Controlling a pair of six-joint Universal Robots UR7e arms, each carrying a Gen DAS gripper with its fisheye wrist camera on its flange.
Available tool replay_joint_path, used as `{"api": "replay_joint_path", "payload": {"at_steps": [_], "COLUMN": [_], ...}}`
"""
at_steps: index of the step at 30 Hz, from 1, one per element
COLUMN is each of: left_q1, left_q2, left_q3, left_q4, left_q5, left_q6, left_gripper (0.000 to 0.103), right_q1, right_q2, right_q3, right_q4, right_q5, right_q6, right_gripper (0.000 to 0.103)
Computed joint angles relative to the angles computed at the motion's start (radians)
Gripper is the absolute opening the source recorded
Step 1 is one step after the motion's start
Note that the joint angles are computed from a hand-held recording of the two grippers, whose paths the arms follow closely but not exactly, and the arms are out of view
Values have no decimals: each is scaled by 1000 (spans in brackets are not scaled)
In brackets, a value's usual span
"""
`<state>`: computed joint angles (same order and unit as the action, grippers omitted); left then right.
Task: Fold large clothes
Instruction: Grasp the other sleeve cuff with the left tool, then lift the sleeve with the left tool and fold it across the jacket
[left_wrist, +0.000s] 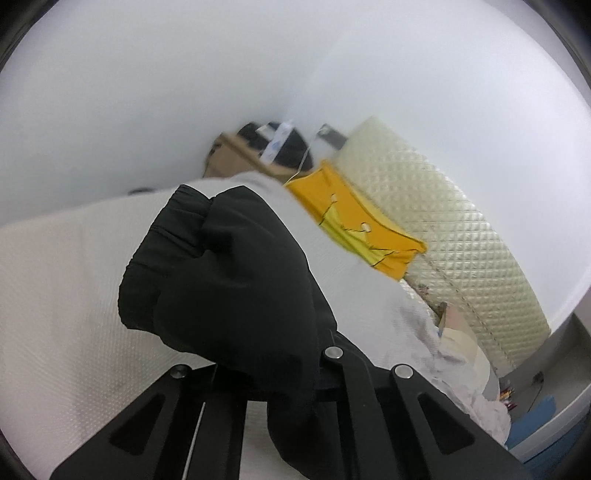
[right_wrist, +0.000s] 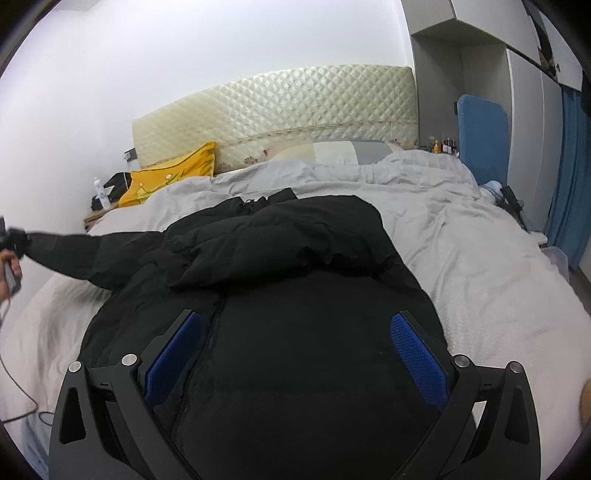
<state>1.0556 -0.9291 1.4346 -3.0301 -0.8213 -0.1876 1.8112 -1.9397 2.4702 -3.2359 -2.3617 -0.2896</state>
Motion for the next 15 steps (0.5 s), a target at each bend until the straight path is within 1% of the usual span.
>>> {"api": "replay_joint_path", "payload": {"at_steps": [5, 10, 15], "left_q1": [-108, -218, -304], "left_q2": [7, 43, 98], "left_q3": [-37, -97, -156], "left_q4": [37, 111, 137], "left_q5": [72, 135, 156], "left_q6": [51, 109, 143], "left_gripper": [4, 4, 4], "right_q1": [6, -2, -26], "right_q2": [-31, -68, -124], "right_q3": [10, 12, 20], "right_q4": [-27, -27, 9], "right_q5": [7, 25, 63], "right_q6": [-38, -59, -64], "right_gripper": [103, 103, 103]}}
